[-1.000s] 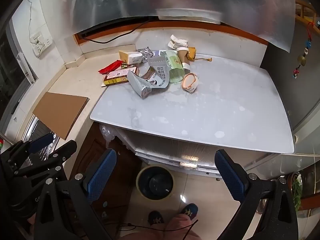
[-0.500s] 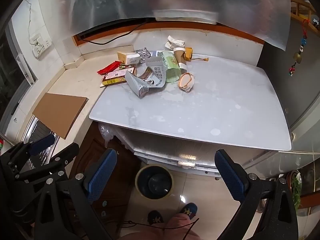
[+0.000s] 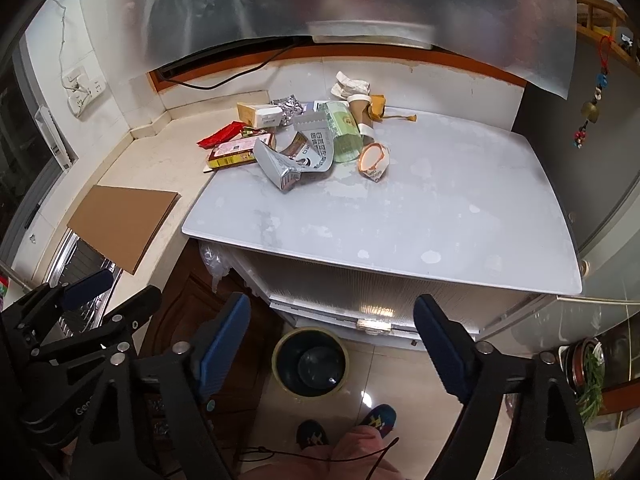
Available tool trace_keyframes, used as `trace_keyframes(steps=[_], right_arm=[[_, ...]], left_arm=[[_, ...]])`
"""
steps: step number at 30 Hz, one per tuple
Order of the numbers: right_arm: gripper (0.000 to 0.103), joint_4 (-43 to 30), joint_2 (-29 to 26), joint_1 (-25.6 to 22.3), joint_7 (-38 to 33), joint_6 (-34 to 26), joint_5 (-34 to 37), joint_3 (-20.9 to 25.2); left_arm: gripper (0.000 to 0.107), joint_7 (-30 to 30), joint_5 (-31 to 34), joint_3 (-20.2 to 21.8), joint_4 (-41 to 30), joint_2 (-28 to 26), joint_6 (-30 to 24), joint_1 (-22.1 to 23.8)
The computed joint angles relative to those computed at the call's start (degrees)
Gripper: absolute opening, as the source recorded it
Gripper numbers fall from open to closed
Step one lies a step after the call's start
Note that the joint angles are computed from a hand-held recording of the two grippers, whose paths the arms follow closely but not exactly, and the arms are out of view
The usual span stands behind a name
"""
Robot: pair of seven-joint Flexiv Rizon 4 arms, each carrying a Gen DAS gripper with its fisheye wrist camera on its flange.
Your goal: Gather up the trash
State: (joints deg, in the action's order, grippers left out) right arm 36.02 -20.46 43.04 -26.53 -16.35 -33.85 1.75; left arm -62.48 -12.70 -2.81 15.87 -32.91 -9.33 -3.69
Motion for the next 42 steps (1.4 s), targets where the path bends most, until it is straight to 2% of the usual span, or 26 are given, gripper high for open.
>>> trace_keyframes(steps=[2, 6, 12, 17, 25, 28, 35, 42], right_arm=[[0.081, 1.17, 0.50, 0.17, 0.78, 0.51, -0.23, 0.18], [0.081, 0.67, 0.22, 0.63, 0.68, 0.36, -0.98, 0.13], [0.074, -0.09, -0.32, 1.38, 0.15, 0.52, -1.50, -0.02], [0.074, -0.68, -0.55, 1.75, 0.06, 0.36, -1.38, -0.41], [0.074, -1.87, -1.03, 2.81, 0.22, -0.01, -1.93, -0.71], [0.074, -3.18, -1.63, 3.54, 0.04, -1.45, -2.36, -1.17], [0.074, -2.52, -1.04, 4.52, 2.36, -1.79, -3.06, -1.36], [0.074, -4.95, -2.53, 5.74, 2.13, -3.14, -4.27, -2.15]], left_arm=[[0.056, -0.22, -0.13, 0.26, -2.55, -1.33, -1.14, -0.19], [0.056, 0.45, -0.27, -0.22, 4.67, 2.50, 2.48, 0.26], [0.056, 0.56, -0.97, -0.98, 6.65, 3.78, 3.22, 1.13], [0.056, -0.14, -1.90, -1.01, 0.08, 0.53, 0.30, 1.49], [0.056, 0.01, -3.24, -1.18, 0.56, 1.05, 0.74, 2.27], [0.056, 0.56, -3.73, -1.50, 3.33, 2.60, 2.05, 2.93], [0.056, 0.55, -3.82, -1.55, 3.77, 2.92, 2.18, 3.00], [0.056, 0.69, -5.09, -2.08, 3.03, 2.66, 1.76, 3.95]])
